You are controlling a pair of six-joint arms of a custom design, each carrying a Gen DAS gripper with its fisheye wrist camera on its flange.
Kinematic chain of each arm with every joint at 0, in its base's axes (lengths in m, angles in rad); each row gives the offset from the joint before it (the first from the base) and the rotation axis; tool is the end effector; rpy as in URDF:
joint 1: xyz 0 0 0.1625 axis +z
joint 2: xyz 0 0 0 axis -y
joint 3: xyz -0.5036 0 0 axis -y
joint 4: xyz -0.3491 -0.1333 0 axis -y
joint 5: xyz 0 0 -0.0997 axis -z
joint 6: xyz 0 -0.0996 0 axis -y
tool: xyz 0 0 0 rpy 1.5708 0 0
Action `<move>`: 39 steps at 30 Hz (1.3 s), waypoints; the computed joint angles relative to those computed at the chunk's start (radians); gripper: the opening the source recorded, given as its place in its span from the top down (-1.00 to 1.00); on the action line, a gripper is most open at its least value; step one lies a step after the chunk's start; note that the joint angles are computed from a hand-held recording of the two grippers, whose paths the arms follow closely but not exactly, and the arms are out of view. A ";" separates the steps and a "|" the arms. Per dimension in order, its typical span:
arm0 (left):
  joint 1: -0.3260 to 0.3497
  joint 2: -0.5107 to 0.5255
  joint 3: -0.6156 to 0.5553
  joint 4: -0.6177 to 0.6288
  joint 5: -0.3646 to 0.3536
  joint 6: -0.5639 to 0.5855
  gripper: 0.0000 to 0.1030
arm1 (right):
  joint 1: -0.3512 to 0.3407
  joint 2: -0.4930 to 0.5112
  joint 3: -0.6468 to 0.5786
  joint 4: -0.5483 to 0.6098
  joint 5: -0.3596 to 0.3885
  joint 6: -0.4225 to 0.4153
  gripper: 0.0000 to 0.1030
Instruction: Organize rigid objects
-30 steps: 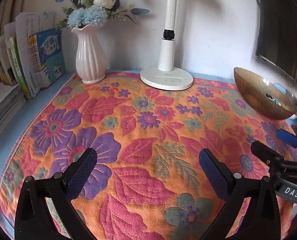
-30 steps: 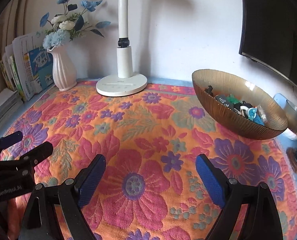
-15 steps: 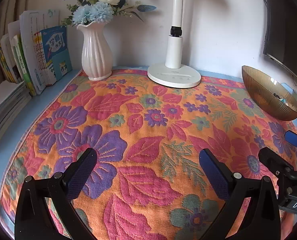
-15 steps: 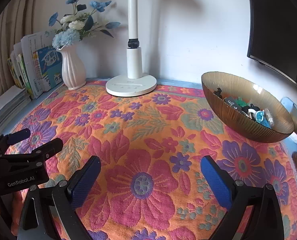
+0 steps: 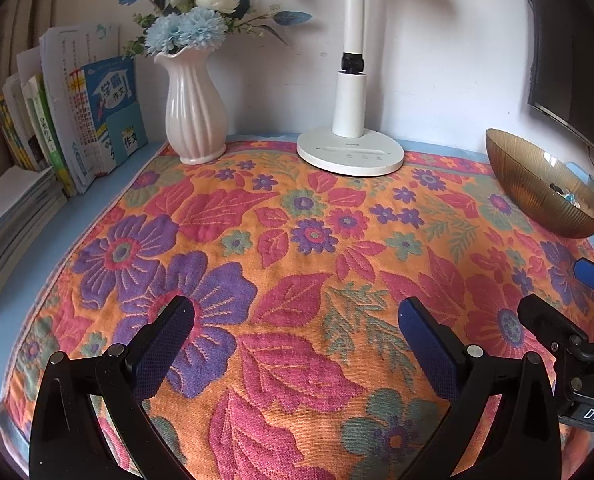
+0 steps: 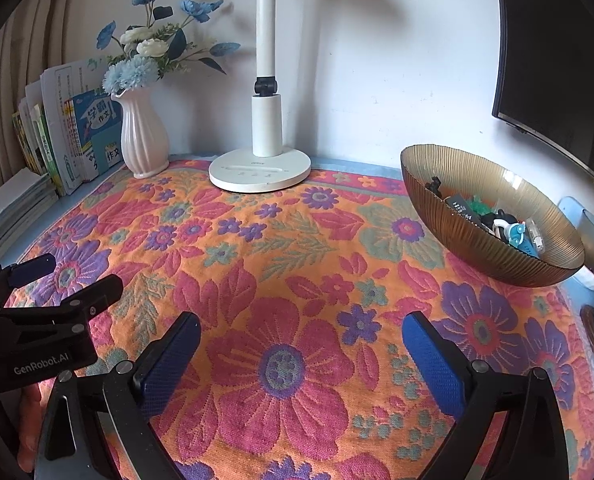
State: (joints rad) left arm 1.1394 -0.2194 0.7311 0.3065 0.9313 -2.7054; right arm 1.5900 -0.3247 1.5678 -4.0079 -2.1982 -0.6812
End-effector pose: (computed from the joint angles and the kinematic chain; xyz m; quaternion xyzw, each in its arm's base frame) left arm -0.1501 -0.7871 -0.0253 0.2663 0.8497 -0.3482 0.2932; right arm 0.0883 -0.6997 0.0557 0.1070 -0.7984 0.4228 0.4151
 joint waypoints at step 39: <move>0.004 0.016 -0.043 0.066 -0.001 -0.025 -0.98 | 0.004 0.015 -0.048 0.053 -0.074 0.006 -0.96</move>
State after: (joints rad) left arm 1.1436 -0.2036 0.6878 0.3722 0.9308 -2.7309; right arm 1.5943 -0.3097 1.5198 -3.9551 -2.2724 -0.6750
